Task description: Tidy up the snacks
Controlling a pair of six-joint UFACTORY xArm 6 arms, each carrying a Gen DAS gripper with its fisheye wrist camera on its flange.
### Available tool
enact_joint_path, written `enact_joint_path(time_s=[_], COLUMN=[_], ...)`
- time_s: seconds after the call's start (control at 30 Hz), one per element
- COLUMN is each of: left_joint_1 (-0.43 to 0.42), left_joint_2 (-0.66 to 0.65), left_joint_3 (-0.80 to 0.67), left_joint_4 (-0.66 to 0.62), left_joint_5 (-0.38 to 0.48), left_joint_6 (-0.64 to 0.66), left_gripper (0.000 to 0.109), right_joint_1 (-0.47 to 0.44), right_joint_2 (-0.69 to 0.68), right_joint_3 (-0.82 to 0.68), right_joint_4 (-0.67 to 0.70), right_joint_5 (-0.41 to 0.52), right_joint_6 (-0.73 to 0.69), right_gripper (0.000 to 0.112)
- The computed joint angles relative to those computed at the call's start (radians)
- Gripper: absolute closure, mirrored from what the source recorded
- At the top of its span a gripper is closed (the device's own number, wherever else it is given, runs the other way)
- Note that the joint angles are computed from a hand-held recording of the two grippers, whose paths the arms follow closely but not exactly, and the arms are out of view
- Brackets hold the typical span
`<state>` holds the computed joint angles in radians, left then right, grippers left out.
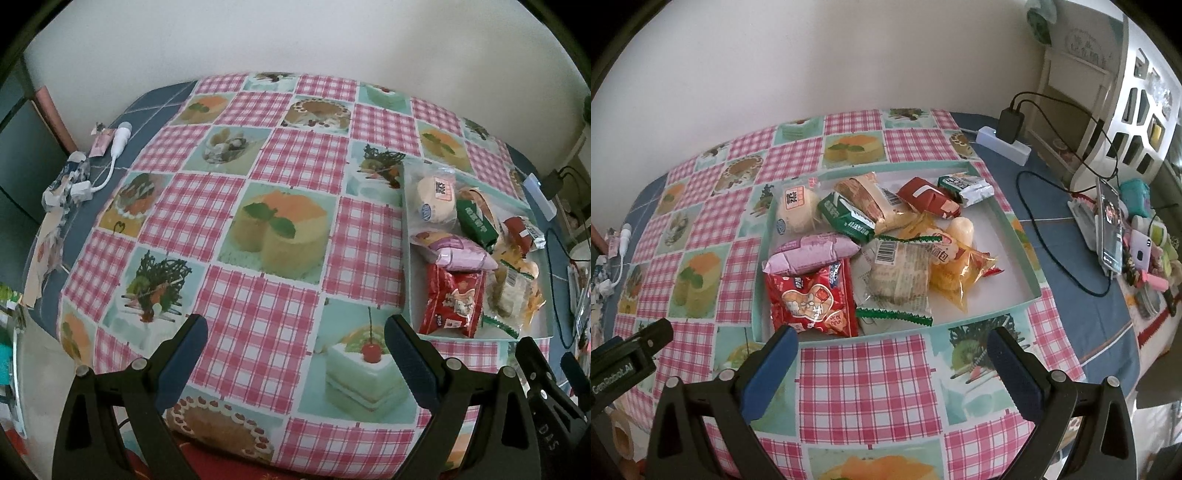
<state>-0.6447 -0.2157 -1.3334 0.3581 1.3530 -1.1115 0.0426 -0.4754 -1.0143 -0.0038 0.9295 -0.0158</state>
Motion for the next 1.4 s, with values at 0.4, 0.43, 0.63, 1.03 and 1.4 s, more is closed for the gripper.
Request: enact_joint_path(time_s=[0.4, 0.43, 0.63, 1.03, 1.4], left_joint_1=[0.007, 0.007, 0.009, 0.015, 0.016], left_joint_2=[0.0, 0.001, 0.003, 0.003, 0.008], left_joint_3=[0.001, 0.001, 0.002, 0.005, -0.001], left_joint_4=[-0.012, -0.013, -0.022, -0.033, -0.037], left_joint_5=[0.007, 0.008, 0.01, 0.013, 0.026], left_joint_6=[0.009, 0.01, 0.016, 0.021, 0.017], left_gripper=[0.012, 0.012, 0.012, 0.012, 0.012], right_joint_1=[0.001, 0.001, 0.004, 0.007, 0.008], right_joint_2=[0.003, 0.004, 0.004, 0.007, 0.007], right_joint_3=[-0.004, -0.004, -0.004, -0.005, -0.005], right_joint_4=[0.001, 0.001, -0.001, -0.001, -0.002], right_joint_5=[0.012, 0.012, 0.013, 0.017, 0.018], right_joint_6=[-0.004, -0.005, -0.001, -0.008, -0.007], right_gripper=[0.009, 0.009, 0.009, 0.009, 0.009])
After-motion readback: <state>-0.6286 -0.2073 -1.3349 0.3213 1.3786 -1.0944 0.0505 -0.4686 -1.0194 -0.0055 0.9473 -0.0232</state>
